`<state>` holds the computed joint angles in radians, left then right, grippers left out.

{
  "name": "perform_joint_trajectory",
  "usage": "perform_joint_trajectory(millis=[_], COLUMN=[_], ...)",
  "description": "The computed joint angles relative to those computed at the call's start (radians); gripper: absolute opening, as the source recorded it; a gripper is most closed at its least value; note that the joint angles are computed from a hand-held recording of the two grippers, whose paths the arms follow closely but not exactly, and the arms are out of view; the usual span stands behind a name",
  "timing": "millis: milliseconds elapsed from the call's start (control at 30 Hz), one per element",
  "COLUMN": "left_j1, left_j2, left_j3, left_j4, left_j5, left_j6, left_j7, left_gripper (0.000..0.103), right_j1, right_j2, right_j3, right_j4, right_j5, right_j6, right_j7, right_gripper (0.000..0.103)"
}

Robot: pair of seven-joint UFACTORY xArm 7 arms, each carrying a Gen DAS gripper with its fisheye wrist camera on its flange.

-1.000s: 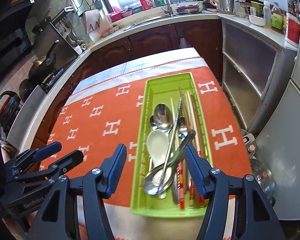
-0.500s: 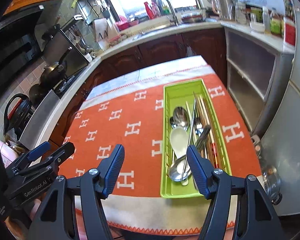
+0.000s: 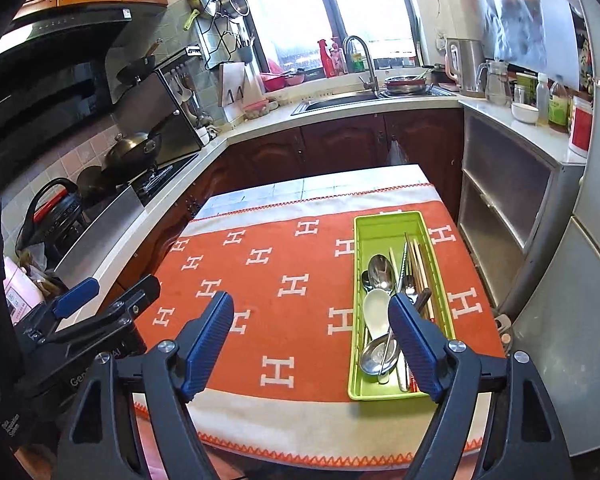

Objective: Organize utensils

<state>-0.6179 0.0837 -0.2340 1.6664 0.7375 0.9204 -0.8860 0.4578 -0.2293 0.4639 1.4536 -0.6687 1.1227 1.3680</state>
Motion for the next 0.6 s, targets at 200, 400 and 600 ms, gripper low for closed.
perform_joint_trajectory(millis=[200,400,600], left_j1=[-0.007,-0.004,0.003], left_j2=[0.000,0.001,-0.001], left_j3=[-0.003,-0.001,0.000], left_j4=[-0.001,-0.007,-0.018], left_j5=[0.009,0.002,-0.014], left_j6=[0.021,0.021,0.003], left_j7=[0.002,0.005,0.018], left_gripper=[0.086,0.086,0.086], right_j1=[0.018,0.036,0.050], right_j2=[0.019,0.031,0.037], right_j3=[0.020,0.009,0.009], right_j4=[0.036,0.046,0.054], right_j5=[-0.020,-0.027,-0.037], right_j6=[0.046,0.064,0.085], right_j7=[0.009,0.013,0.026], right_gripper=[0.081,0.082,0.082])
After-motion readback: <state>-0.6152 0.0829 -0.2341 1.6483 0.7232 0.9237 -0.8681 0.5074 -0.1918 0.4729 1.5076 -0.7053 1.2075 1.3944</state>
